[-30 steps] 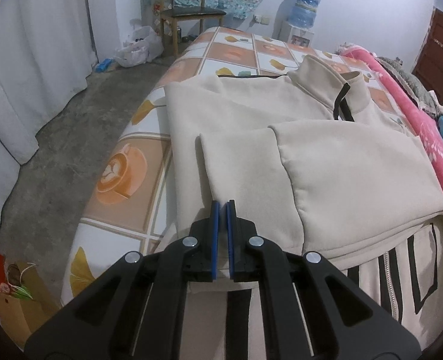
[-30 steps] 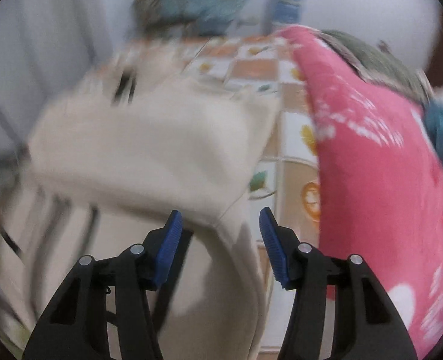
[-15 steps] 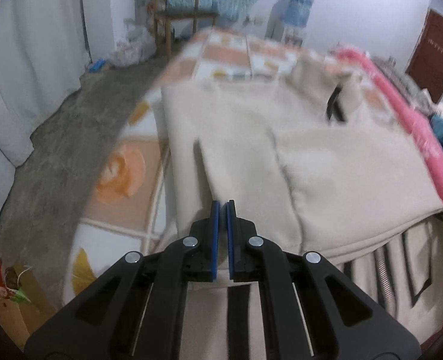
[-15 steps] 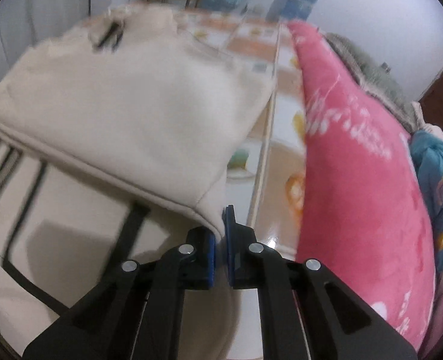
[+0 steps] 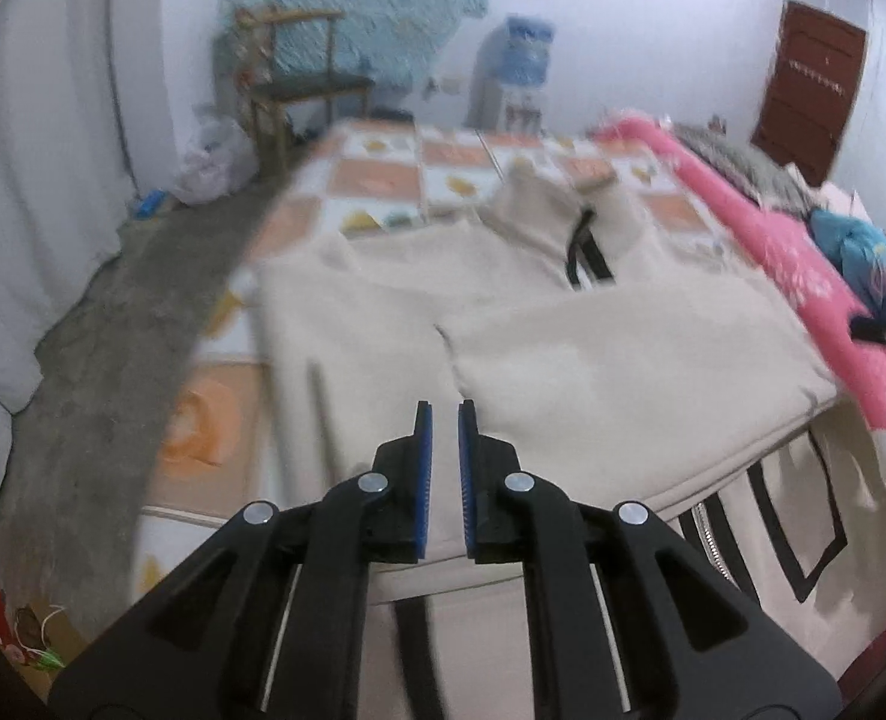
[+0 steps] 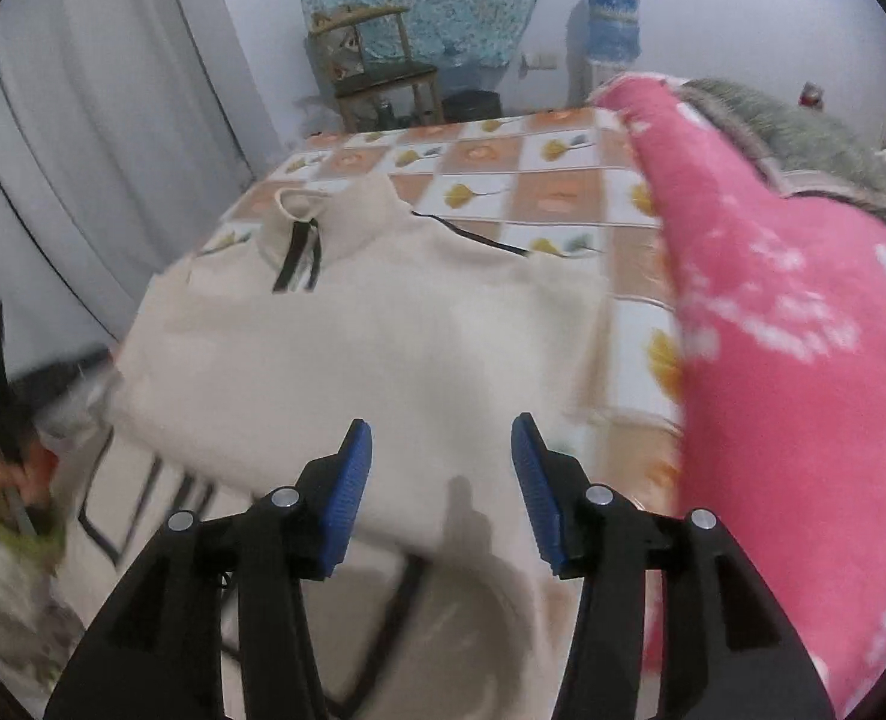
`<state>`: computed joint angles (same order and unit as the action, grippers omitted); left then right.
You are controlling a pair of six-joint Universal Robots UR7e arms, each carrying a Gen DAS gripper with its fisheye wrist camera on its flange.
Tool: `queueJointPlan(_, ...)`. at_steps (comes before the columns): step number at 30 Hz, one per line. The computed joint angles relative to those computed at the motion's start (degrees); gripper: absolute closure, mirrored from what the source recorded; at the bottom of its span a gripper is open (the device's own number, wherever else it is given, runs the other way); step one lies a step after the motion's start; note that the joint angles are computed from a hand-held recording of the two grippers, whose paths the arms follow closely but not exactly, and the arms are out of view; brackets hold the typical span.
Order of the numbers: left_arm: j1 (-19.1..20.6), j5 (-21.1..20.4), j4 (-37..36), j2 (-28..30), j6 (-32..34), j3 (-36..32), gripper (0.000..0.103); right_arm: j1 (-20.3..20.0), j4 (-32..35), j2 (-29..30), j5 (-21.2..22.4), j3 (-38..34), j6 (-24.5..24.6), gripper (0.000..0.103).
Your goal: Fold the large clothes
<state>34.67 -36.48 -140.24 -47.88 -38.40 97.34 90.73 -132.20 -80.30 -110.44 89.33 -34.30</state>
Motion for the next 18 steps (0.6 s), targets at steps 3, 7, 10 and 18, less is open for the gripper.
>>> queueJointPlan(3, 1.66, -1.24, 5.30, 1.80, -3.71, -1.99, 0.094, 0.22, -0.17, 6.16, -2.05, -3.46, 2.83, 0.055)
queueJointPlan(7, 2.17, -1.82, 1.66, 1.18, -3.42, -0.02, 0.093, -0.78, -1.35, 12.49, -7.29, -7.54, 4.09, 0.055)
queueJointPlan(10, 2.42, -3.11, -0.93, 0.45, -2.91, 1.22, 0.093, -2.35, 0.69, 13.50, -4.60, -10.51, 7.53, 0.055)
queueJointPlan(18, 0.84, -2.34, 0.14, -0.88, -5.26, 2.37, 0.054, 0.09, -1.42, 4.41, -6.04, -2.21, 10.32, 0.046)
